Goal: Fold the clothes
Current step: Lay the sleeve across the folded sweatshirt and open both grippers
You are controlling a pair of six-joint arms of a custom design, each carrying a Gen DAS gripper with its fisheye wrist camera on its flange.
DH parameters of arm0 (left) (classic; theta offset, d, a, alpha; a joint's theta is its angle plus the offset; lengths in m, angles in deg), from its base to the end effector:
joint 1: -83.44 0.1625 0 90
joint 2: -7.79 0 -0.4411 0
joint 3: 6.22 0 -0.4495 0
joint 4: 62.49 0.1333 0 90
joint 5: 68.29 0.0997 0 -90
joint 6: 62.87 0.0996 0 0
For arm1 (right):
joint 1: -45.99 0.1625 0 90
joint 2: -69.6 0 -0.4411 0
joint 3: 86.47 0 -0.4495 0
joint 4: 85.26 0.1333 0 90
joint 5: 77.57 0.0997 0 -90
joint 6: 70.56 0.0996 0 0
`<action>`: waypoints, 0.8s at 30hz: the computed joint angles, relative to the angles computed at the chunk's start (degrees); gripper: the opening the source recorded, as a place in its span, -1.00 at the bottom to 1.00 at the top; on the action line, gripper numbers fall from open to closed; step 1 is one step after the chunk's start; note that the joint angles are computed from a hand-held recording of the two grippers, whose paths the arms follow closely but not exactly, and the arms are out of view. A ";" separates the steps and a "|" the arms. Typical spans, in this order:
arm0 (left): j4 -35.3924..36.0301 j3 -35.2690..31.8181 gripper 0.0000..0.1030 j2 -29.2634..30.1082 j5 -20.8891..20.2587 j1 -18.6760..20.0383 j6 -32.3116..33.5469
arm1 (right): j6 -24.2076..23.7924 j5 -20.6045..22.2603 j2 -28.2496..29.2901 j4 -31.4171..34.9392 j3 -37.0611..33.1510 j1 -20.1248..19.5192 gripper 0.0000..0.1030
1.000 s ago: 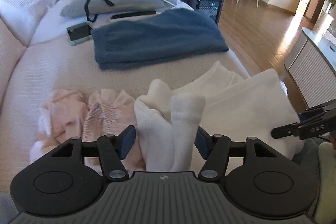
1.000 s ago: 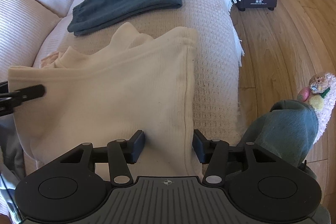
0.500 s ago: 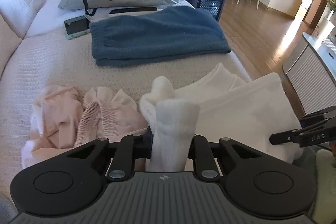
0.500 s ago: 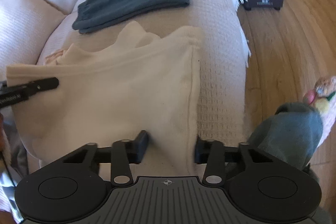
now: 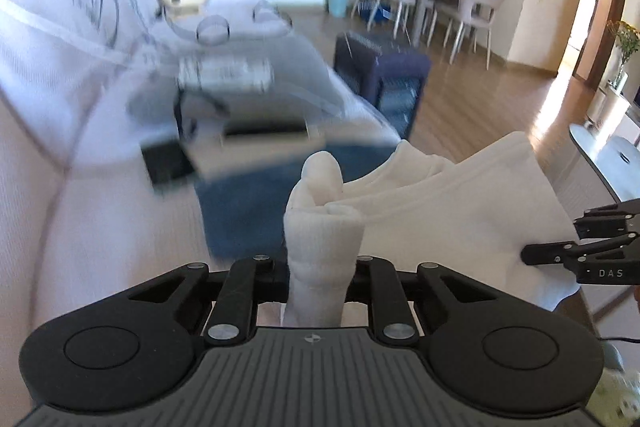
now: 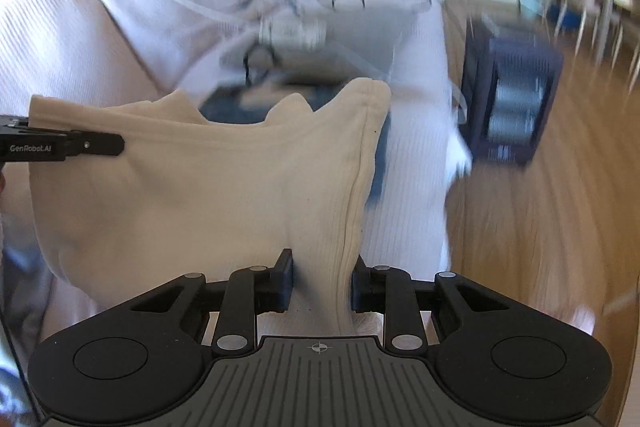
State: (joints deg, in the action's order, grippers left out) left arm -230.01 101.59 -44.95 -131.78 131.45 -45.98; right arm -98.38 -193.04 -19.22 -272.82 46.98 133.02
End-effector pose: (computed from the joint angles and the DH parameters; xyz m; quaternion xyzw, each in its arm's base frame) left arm -0.3031 -0.6025 0.1007 0.4304 0.8534 -0.2338 0.1784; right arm 0.0665 -0.4649 0.3131 0.0919 -0.8739 0.3667 0.3057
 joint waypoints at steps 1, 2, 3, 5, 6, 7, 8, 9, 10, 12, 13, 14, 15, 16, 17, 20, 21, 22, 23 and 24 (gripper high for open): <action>-0.89 -2.00 -0.69 1.33 0.72 0.12 1.28 | -1.14 0.46 1.46 -1.19 -1.68 -0.02 -0.49; -1.81 -4.13 -0.69 2.93 1.49 0.31 2.55 | -1.70 1.17 2.87 -2.12 -3.32 -0.27 -0.49; -2.67 -6.34 -0.69 4.64 2.26 0.57 3.70 | -2.18 2.01 4.34 -2.71 -5.01 -0.60 -0.49; -2.93 -11.05 -0.69 8.05 3.14 1.36 5.32 | -3.13 4.01 7.47 -3.81 -8.35 -1.48 -0.49; -2.49 -13.49 -0.69 9.79 3.57 1.77 5.82 | -2.98 4.79 8.81 -3.86 -9.86 -2.04 -0.49; -2.01 -15.92 -0.69 11.55 4.01 2.19 6.30 | -2.79 5.57 10.12 -3.87 -11.36 -2.60 -0.49; -1.46 -18.16 -0.69 13.32 4.54 2.65 6.74 | -2.44 6.60 11.18 -3.95 -12.33 -3.42 -0.49; -0.48 -20.47 -0.69 15.18 5.41 3.06 6.87 | -2.06 7.59 12.25 -3.98 -13.31 -4.22 -0.49; 0.86 -22.90 -0.69 17.17 6.51 3.50 6.67 | -1.51 8.36 13.34 -3.72 -14.23 -5.07 -0.49; 3.80 -27.13 -0.68 20.58 7.91 4.39 6.60 | -0.69 9.30 15.60 -2.89 -16.24 -6.63 -0.49; 5.17 -29.09 -0.68 22.25 8.82 4.81 6.82 | -0.36 8.88 16.55 -2.82 -17.04 -6.87 -0.49; 6.34 -30.70 -0.68 23.69 9.78 5.18 7.08 | -0.17 8.57 17.56 -2.53 -17.88 -7.41 -0.49; 7.43 -32.30 -0.68 25.13 10.94 5.56 7.50 | 0.29 8.53 18.28 -1.91 -18.66 -7.90 -0.48; 7.81 -33.36 -0.65 26.23 12.00 5.90 8.24 | 0.93 8.86 18.79 -1.44 -19.20 -8.55 -0.47; 8.25 -34.41 -0.62 27.28 12.97 6.25 8.89 | 1.73 9.39 19.05 -1.08 -19.56 -9.15 -0.41; 9.69 -36.42 -0.43 29.06 14.45 7.31 8.66 | 4.00 8.58 19.12 -0.15 -20.00 -9.81 -0.01; 9.97 -36.80 -0.40 29.34 14.61 7.56 8.59 | 4.00 7.99 18.90 -0.09 -19.82 -9.68 0.08; 10.19 -37.05 -0.36 29.47 14.63 7.76 8.41 | 3.99 7.38 18.69 -0.01 -19.64 -9.53 0.08; 10.29 -36.93 -0.35 29.07 14.07 7.78 7.86 | 3.73 6.64 18.47 0.26 -19.60 -9.19 0.09; 10.40 -36.72 -0.35 28.41 13.21 7.79 7.18 | 3.44 5.35 18.22 -0.10 -19.42 -8.52 0.12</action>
